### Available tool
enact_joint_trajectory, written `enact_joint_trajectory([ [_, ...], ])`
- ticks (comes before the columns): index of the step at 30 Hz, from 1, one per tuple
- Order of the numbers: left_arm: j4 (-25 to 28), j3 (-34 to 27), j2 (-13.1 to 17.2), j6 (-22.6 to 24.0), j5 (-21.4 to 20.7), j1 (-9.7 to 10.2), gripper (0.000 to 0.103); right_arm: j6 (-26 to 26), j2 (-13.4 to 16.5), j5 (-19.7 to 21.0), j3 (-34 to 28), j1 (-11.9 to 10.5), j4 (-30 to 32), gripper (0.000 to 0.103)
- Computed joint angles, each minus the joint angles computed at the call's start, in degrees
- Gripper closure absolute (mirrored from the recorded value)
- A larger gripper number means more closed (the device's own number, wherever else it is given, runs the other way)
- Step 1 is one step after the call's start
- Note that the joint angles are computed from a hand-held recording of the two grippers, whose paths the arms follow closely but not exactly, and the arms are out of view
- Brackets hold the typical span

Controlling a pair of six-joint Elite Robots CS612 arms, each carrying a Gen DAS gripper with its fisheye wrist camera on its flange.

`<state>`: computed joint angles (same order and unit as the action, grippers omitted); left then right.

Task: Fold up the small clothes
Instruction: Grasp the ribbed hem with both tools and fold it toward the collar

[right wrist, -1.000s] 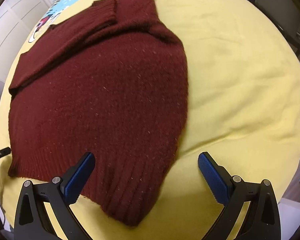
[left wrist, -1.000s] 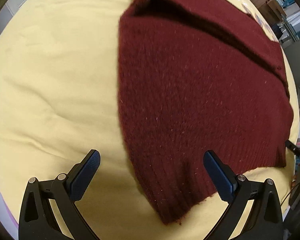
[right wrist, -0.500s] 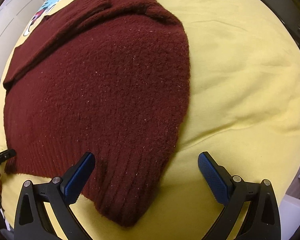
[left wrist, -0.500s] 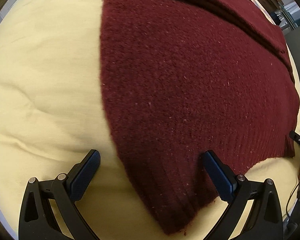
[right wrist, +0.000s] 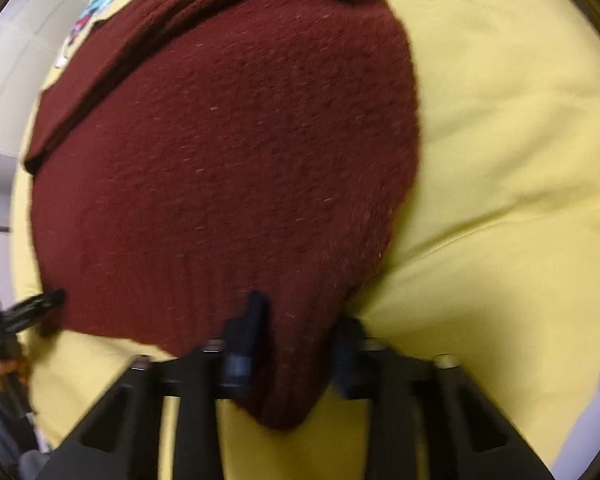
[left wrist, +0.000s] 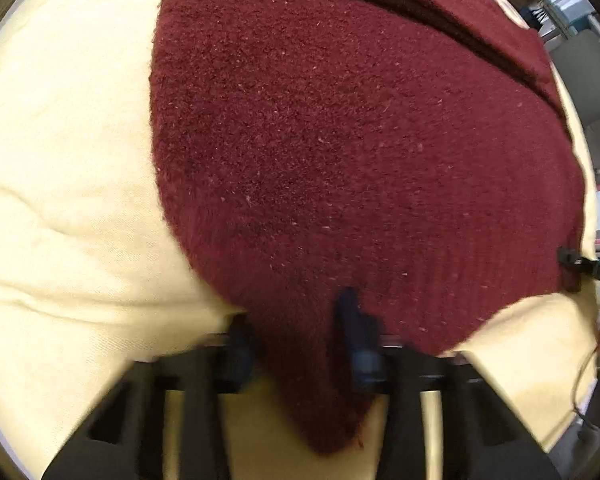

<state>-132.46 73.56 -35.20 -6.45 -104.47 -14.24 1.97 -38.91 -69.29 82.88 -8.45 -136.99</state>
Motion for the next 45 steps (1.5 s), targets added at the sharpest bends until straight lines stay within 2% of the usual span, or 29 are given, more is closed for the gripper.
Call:
enact_joint_trajectory([
  [1,0.12,-0.15,0.04,-0.45,-1.82,0.33,0.093,-0.52,-0.13,0.09,0.06,0.06,-0.17,0.087],
  [4,-2.52,1.01,-1.04,-1.2,-1.83,0.56,0.093,-1.31,-0.63,1.61,0.26,0.04,-1.07,0.089],
  [10,-7.24,1.25,-2.31,-2.62,-5.11,1.15,0.093,-2.71,-1.75,5.01,0.17,-0.48,-4.43,0.089],
  [14,-10.24,-0.31,-2.16,-3.72,-7.75,1.66,0.094,0.73,-2.54,6.25,1.01,-1.09,-12.58,0.09],
  [17,-11.22,-2.48,-1.51,-3.97,-8.05,1.93,0.094,2.15,-2.31,6.56,-0.59,-1.14,-15.88,0.09],
  [19,-9.96,-7.16,0.28,-2.58,-7.79,2.58,0.094,3.08,-1.75,6.92,-2.17,-0.85,-17.68,0.091],
  [25,-11.81,-12.92,1.85,0.55,-4.05,2.87,0.094,4.14,1.37,5.64,-10.39,-0.17,-19.64,0.091],
  [29,-11.59,-19.84,5.45,1.08,-0.81,2.01,0.094,4.87,4.95,3.04,-18.24,0.75,-17.46,0.091],
  [31,-10.21,-23.68,7.28,0.88,-0.04,2.48,0.094,4.72,6.98,0.43,-22.43,1.23,-15.93,0.091],
  [34,-6.61,-30.25,11.04,0.12,0.4,2.87,0.094,5.91,10.41,-0.9,-28.88,1.42,-12.61,0.091],
  [40,4.27,-44.26,18.65,0.02,3.12,3.07,0.094,4.75,16.63,-4.93,-40.55,2.19,-2.03,0.091],
  [45,8.65,-49.53,22.25,-1.66,4.53,2.95,0.093,4.79,20.41,-7.87,-46.77,2.92,4.17,0.091],
])
